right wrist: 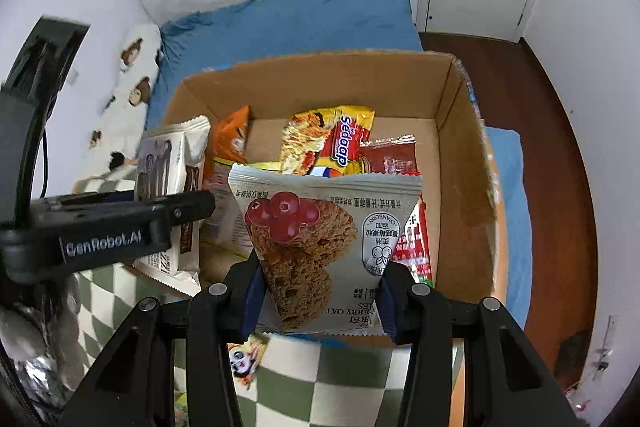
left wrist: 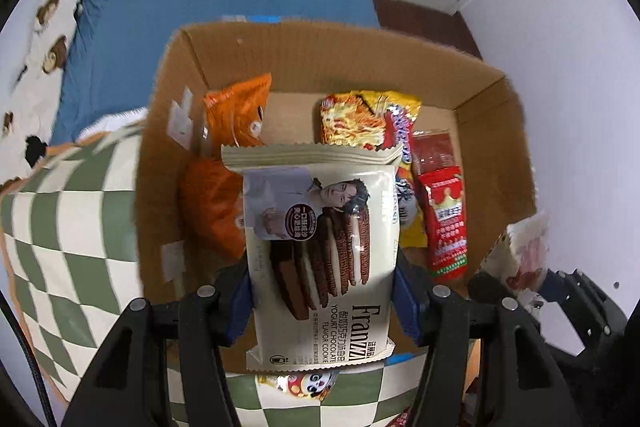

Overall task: Organize snacks
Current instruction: 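Carry both packets into the cardboard box and open both tools, then move both tools back over the remaining snacks on the blanket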

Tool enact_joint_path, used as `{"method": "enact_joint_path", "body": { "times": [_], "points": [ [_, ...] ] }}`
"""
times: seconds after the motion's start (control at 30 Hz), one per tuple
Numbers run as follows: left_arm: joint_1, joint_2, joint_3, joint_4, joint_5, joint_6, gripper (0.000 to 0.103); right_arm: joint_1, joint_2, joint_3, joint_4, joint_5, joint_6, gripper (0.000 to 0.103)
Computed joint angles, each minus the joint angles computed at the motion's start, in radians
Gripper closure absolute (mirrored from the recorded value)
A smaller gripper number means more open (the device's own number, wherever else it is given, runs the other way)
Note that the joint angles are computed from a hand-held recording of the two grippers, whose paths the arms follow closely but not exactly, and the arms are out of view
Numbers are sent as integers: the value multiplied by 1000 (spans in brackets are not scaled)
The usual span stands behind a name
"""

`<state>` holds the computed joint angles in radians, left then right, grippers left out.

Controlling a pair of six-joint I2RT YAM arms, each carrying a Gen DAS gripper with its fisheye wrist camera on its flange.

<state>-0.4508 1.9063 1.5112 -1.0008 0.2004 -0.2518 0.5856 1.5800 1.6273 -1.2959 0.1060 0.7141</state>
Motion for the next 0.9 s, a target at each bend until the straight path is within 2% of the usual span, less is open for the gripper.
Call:
{"method": "enact_joint_path", "body": {
  "times": [0.2, 0.27, 0.3, 0.33, 0.37, 0.4, 0.63, 0.9],
  "points": [
    [-13, 95, 7, 5, 19, 19, 46, -25, 12, -161, 123, -54, -24, 53],
    [-10, 100, -11, 22, 32, 13, 46, -39, 14, -212, 168, -96, -31, 50],
    [-9, 99, -26, 36, 33, 10, 42, -46, 23, -223, 174, -115, -40, 45],
    [-9, 96, -34, 44, 31, 11, 33, -49, 41, -226, 171, -122, -45, 28],
    [-9, 93, -45, 56, 29, 13, 29, -52, 45, -237, 172, -124, -44, 14],
    [-7, 91, -54, 68, 26, 14, 26, -54, 44, -253, 184, -126, -41, 11],
    [2, 13, -124, 124, -24, -15, 26, -63, 17, -298, 186, -113, -15, 11],
    [-34, -187, -263, 212, -145, -37, 26, -21, -52, -312, 145, -13, 51, 11]
  ]
}}
